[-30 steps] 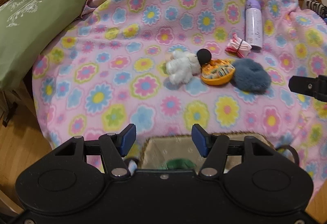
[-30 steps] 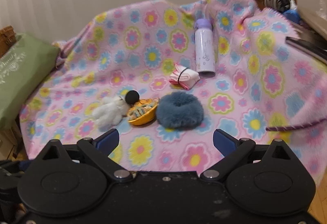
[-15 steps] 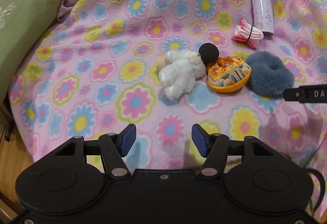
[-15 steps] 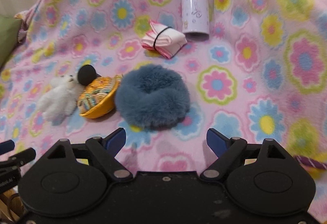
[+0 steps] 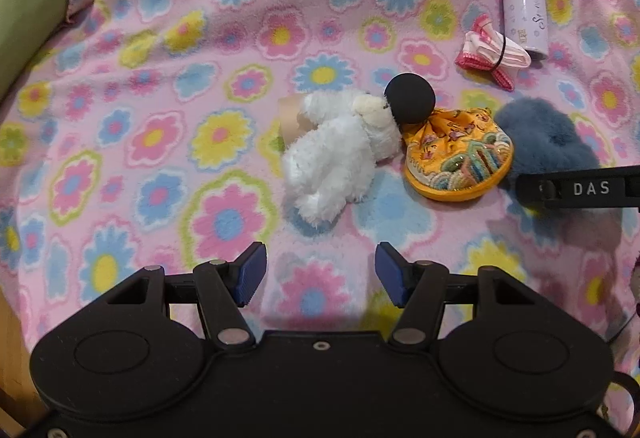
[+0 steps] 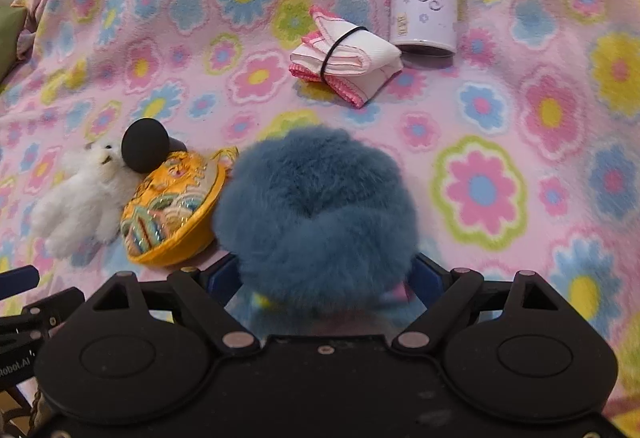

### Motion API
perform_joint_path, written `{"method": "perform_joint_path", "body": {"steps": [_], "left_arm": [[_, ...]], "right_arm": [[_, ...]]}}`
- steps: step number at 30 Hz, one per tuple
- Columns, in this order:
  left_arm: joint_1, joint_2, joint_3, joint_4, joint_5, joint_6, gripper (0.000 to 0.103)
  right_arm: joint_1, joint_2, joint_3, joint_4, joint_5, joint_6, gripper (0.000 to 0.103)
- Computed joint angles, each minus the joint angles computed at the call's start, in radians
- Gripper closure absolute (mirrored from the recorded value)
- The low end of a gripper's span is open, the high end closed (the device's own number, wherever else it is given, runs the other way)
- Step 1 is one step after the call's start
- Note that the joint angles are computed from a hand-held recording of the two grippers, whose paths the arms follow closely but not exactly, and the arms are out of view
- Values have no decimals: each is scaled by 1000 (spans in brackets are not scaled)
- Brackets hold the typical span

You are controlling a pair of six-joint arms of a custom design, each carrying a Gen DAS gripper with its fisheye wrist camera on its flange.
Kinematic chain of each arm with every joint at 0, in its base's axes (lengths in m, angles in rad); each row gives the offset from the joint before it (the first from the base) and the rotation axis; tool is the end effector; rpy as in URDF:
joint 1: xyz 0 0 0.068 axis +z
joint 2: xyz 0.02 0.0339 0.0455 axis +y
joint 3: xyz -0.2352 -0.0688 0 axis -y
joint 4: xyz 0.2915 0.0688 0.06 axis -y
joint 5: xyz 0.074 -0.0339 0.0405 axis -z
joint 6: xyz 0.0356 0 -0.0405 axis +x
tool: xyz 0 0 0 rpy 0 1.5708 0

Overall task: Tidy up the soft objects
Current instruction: 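Grasp the blue fluffy scrunchie with the right tool while the left tool grasps the white teddy bear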

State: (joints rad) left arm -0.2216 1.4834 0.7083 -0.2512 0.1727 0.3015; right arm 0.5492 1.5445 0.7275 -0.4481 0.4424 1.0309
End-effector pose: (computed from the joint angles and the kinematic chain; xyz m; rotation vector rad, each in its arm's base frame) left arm 0.2974 -0.0733 0.0934 0.7287 2.4806 -0.1947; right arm 0.2545 0.1379 0.0759 0.7114 2.5167 -0.1276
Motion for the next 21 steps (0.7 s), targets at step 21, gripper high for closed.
{"method": "perform_joint_path", "body": {"steps": [21], "left_arm": [[-4,208,188,91,106,-56,68]], "right_arm": [[-73,117,72,76,39,-91,56]]}}
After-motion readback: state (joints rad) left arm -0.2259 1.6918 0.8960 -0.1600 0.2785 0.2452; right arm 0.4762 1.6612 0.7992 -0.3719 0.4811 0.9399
